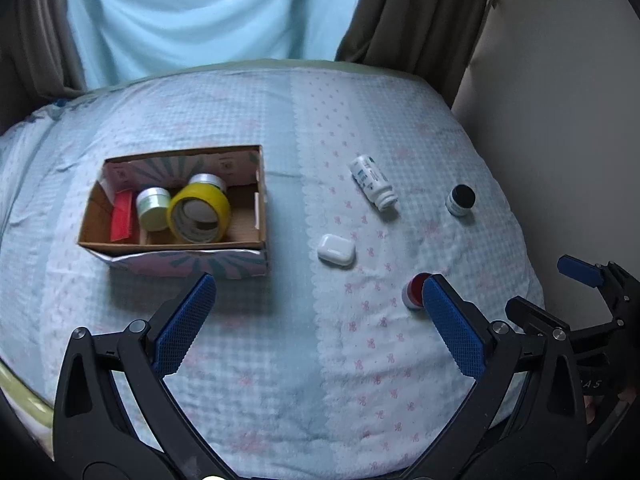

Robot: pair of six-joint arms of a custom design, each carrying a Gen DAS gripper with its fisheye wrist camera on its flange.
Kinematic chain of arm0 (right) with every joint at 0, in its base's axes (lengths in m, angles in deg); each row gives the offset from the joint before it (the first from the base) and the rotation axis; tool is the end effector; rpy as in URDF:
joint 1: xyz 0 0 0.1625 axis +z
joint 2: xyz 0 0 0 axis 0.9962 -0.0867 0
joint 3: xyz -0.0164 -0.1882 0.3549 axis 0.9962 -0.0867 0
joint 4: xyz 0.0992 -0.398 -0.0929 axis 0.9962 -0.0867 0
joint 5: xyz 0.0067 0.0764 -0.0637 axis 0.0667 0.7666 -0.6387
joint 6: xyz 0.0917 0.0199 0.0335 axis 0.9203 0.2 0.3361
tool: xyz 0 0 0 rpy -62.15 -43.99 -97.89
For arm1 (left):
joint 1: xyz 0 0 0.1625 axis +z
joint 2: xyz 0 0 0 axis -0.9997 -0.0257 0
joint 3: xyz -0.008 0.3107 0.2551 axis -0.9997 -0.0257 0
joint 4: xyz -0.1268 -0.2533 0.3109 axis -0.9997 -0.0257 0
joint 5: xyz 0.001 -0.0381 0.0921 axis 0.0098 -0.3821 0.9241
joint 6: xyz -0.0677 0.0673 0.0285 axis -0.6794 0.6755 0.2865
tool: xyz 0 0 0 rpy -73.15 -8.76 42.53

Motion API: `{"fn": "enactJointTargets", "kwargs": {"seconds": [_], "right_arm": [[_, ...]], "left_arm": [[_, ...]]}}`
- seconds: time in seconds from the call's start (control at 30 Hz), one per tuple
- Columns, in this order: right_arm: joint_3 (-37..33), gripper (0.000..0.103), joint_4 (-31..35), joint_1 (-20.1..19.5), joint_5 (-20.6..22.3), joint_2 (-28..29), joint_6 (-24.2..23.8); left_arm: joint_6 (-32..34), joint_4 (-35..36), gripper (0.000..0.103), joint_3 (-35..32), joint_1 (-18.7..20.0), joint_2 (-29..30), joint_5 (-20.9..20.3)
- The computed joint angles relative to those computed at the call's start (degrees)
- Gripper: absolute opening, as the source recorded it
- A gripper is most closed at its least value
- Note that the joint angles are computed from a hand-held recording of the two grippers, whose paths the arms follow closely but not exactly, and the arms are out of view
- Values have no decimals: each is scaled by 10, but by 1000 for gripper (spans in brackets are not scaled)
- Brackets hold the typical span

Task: Organize rigid objects
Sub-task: 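Move both tools back toward the remaining items on the bed, then grasp the white earbud case with left tool while right tool grasps red tin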

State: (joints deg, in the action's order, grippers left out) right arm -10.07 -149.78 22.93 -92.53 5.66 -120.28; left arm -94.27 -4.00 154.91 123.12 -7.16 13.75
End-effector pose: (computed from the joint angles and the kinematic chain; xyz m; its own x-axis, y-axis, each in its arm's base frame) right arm 0.3082 -0.6724 0.3731 -0.5412 -0.6638 0.5162 -0.7461 0.6622 0.0694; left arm -0.4620 -0.5799 0.2245 -0.7022 -0.4615 -0.5422 0.0501 0.7276 -0.6842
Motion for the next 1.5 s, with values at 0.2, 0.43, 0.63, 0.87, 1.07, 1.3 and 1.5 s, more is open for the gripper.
{"fn": "enactJointTargets", "kwargs": {"seconds": [0.2, 0.43, 0.63, 0.87, 1.07, 1.3, 1.5], "right_arm": [[62, 103, -64, -48, -7, -1, -40], [132, 102, -145, -98, 23, 6, -83], [169, 100, -233, -129, 32, 32, -110], [167, 100, -338, -140, 22, 72, -135], [173, 84, -391, -137, 17, 90, -185], [169, 61, -412, -133, 24, 103, -182], [171, 50, -435, -127, 8, 107, -160]], "left_arm": [[127, -179, 103, 62, 50, 32, -27], [240, -321, 102, 108, 111, 82, 6], [330, -435, 99, 138, 148, 102, 26], [461, -560, 97, 144, 173, 120, 28], [535, -603, 91, 126, 181, 135, 32], [554, -597, 74, 115, 188, 130, 14], [557, -599, 58, 126, 188, 120, 10]]}}
